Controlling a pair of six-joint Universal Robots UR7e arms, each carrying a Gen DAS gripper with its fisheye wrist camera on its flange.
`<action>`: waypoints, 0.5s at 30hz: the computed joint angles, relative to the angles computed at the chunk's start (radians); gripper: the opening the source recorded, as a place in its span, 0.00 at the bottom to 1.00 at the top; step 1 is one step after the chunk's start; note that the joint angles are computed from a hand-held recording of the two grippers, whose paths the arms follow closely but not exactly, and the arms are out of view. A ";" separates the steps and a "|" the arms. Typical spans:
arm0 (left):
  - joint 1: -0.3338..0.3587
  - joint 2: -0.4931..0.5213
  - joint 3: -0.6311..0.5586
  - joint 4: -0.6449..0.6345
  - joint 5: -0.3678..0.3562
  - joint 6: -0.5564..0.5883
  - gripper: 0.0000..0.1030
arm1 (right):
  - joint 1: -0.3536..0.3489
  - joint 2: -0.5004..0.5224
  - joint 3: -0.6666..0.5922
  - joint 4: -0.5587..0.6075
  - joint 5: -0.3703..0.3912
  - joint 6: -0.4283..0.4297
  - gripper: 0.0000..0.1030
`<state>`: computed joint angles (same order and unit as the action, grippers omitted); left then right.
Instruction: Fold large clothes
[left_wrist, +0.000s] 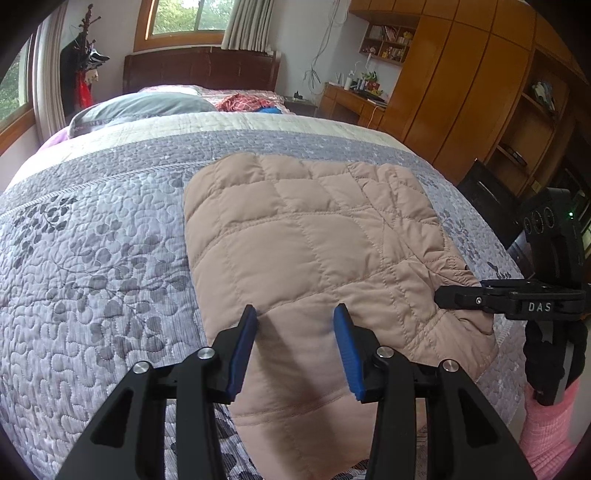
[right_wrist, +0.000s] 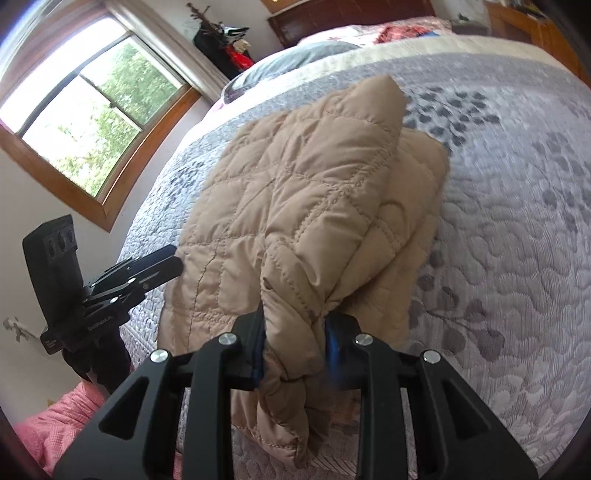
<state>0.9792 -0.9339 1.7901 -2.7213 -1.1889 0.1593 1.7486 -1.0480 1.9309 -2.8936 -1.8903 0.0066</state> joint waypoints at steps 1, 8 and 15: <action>-0.001 -0.002 0.001 -0.003 -0.001 0.002 0.42 | 0.003 0.004 -0.004 0.002 -0.002 -0.003 0.24; -0.002 -0.001 0.003 -0.006 -0.005 0.019 0.42 | -0.011 0.018 -0.021 0.035 -0.011 0.009 0.24; -0.007 0.020 0.012 -0.027 0.025 0.051 0.43 | -0.041 0.048 -0.024 0.041 -0.021 0.020 0.28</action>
